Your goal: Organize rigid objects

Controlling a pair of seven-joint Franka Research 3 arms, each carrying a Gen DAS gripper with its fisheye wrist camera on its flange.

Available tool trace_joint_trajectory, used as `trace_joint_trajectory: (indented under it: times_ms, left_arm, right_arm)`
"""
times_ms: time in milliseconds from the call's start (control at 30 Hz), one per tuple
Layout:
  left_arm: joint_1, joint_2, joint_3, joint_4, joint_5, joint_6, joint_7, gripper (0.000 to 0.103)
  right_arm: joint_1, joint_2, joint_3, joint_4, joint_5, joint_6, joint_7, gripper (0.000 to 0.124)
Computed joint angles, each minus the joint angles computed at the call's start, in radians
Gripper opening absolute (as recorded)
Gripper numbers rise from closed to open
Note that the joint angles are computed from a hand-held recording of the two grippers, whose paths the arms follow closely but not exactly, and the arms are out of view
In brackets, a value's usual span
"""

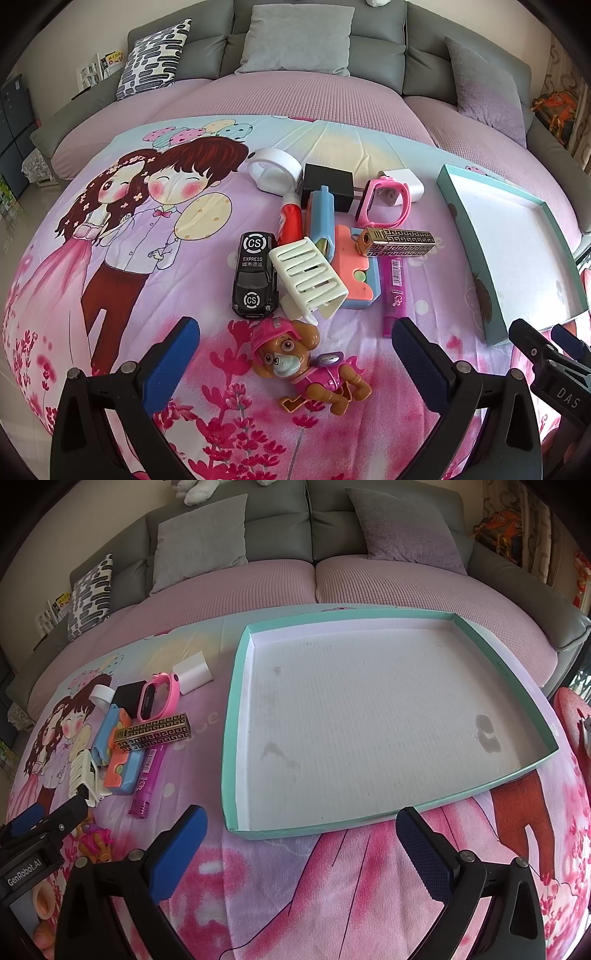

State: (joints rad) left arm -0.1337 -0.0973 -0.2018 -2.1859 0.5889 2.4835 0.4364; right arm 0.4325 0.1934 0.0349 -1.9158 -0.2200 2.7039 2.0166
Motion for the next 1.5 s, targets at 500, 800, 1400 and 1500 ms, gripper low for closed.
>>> trace_joint_trajectory:
  times_ms: [500,800,1400,1500]
  left_arm:
    - [0.019,-0.052,0.002,-0.036,0.032,-0.003,-0.086,0.103]
    - [0.059,-0.14,0.006,-0.089,0.03,-0.14,-0.168,0.103]
    - [0.106,-0.163,0.041,-0.172,-0.112,-0.111,-0.17,0.103]
    - [0.111,-0.163,0.04,-0.175,-0.117,-0.11,-0.171,0.103]
  right_arm:
    - [0.02,-0.009,0.002,-0.009,-0.068,0.088,0.03,0.103]
    - [0.033,0.068,0.104,0.059,0.185,0.131,-0.282,0.103]
    - [0.133,0.206,0.126,0.225,0.353,-0.019,-0.53,0.099]
    - [0.144,0.222,0.126,0.244,0.36,-0.031,-0.543,0.095]
